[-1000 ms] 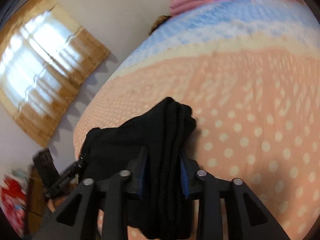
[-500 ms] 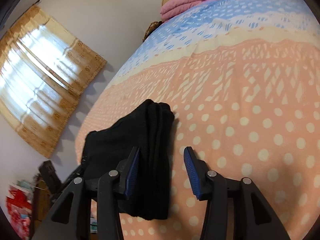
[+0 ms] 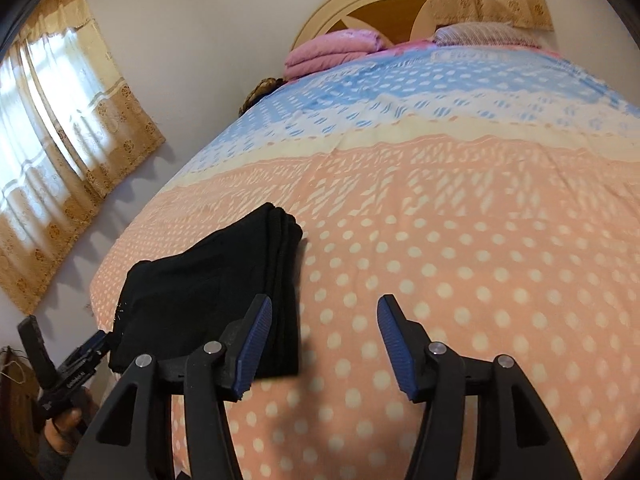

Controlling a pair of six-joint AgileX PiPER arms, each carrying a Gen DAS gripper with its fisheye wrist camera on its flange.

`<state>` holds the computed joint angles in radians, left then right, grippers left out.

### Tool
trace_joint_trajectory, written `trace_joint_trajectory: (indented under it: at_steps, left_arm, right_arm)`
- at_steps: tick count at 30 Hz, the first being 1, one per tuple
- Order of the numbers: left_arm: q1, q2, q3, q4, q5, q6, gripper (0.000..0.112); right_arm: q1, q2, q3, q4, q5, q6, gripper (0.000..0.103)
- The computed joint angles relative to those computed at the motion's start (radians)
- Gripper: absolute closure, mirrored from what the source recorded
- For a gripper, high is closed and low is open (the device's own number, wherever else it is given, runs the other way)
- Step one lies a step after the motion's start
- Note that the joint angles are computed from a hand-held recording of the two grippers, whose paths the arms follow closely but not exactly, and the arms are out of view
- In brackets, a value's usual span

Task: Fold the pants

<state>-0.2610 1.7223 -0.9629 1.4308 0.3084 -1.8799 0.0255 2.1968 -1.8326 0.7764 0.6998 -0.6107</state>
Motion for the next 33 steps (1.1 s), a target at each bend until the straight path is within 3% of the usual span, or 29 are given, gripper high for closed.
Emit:
trace_joint_trajectory:
  at_steps: [3, 9, 17, 23, 33]
  left_arm:
    - [-0.032, -0.057, 0.027, -0.016, 0.023, 0.002, 0.029]
    - [-0.142, -0.156, 0.046, 0.010, 0.129, -0.024, 0.017]
    - [-0.271, -0.207, 0.032, 0.032, 0.252, -0.041, 0.012]
    - [-0.329, -0.201, 0.023, 0.039, 0.317, -0.057, 0.012]
    - [-0.334, -0.223, 0.034, 0.033, 0.329, -0.069, 0.011]
  right_arm:
    - [-0.001, -0.109, 0.157, 0.061, -0.066, -0.087, 0.043]
    - [0.005, -0.349, 0.470, 0.217, -0.181, -0.340, 0.039]
    - [0.020, -0.587, 0.747, 0.422, -0.290, -0.647, 0.037]
    - [0.009, -0.705, 0.858, 0.555, -0.292, -0.807, 0.032]
    - [0.023, -0.780, 0.905, 0.616, -0.288, -0.874, 0.032]
